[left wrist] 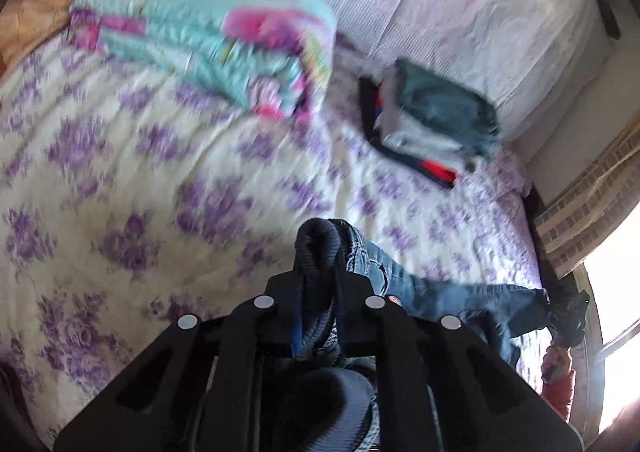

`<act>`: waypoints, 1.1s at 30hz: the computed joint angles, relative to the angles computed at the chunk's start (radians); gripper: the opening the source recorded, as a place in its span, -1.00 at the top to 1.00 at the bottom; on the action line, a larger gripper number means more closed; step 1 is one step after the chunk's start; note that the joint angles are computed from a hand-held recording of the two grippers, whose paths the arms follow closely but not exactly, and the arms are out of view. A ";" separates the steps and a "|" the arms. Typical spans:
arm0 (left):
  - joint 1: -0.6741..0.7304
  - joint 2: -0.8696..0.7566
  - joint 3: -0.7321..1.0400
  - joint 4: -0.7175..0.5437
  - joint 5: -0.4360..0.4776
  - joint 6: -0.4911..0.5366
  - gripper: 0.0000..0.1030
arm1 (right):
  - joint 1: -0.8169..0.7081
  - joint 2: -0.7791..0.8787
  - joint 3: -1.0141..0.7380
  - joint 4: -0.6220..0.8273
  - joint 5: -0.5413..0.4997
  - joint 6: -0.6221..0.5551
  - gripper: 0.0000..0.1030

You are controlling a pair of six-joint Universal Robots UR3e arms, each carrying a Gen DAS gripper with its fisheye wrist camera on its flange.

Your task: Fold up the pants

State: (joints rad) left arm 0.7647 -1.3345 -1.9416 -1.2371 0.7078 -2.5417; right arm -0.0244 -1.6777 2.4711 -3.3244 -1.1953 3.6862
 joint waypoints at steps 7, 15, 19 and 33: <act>-0.068 -0.114 0.031 0.335 -0.050 -0.286 0.79 | 0.033 0.176 -0.411 0.182 -0.109 -0.048 0.80; -0.179 -0.525 0.195 0.567 0.175 -0.571 0.62 | 0.041 0.636 -0.856 0.390 -0.186 -0.041 0.71; -0.114 -0.498 0.098 0.621 0.121 -0.580 -0.23 | 0.037 0.686 -0.787 0.287 -0.223 0.000 0.22; 0.339 0.185 -0.262 -0.236 -0.073 0.078 -0.69 | 0.024 0.135 0.059 -0.082 0.028 0.056 0.14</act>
